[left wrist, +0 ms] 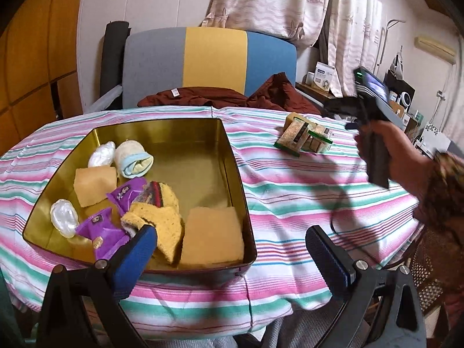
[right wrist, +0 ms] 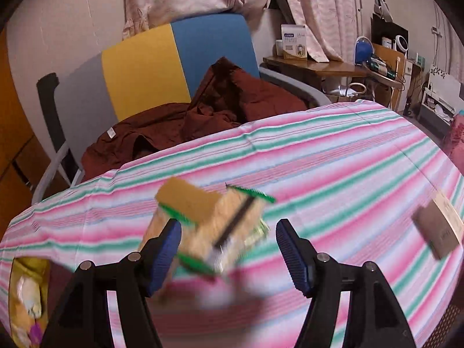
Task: Organize objects
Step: 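Grasp a clear-wrapped cracker packet from the pile with the right tool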
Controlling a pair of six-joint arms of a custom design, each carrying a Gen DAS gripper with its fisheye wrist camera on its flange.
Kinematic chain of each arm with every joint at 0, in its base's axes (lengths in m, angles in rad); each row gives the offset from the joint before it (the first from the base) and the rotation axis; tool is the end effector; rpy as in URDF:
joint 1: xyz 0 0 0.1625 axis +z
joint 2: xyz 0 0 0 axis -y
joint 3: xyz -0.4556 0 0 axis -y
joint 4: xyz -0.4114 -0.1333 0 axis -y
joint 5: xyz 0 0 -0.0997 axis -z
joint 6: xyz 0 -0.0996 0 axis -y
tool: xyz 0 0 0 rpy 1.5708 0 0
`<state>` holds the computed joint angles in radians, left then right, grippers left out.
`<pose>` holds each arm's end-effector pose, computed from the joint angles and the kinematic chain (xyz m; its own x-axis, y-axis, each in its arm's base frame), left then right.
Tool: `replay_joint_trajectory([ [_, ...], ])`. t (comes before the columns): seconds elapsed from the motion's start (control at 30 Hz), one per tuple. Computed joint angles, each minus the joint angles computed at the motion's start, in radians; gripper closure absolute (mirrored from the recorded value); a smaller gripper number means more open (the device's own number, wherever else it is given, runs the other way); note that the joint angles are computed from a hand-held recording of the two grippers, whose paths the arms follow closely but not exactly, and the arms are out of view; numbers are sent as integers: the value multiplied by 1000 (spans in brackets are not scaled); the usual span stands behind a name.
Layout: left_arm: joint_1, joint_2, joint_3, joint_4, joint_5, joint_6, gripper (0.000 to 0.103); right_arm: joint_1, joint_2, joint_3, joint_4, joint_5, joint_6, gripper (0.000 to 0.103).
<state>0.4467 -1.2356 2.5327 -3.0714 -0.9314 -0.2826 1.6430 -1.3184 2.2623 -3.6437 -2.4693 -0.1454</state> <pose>-0.2548 -0.3358 0.1385 -0.6837 0.5270 -0.5049 0.7212 0.5936 -0.3570 0.0880 -0.4486 0.3341 -0.6606 0.5917 0.4620 -0.1279 0.5176 -0.8460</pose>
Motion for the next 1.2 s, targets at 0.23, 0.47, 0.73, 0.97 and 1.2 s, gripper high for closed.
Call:
replay_joint_trajectory([
  [0.23,-9,-26,10,50,26,-22,0,-48,72,-78,95,-38,-5,41],
  [0.47,10,10,-9,33,-18,-25,0,-77,17,104,-66,131,-58,57],
  [0.73,-20,55,-25,9,-47,10,0,-110,-44,278,-158,213,-104,60],
  [0.97,-24,74,-49,29,-55,6,0,-115,-82,300,-160,244,-124,53],
  [1.2,-34,93,-83,61,-57,16,0,-107,-17,255,-139,167,-169,57],
])
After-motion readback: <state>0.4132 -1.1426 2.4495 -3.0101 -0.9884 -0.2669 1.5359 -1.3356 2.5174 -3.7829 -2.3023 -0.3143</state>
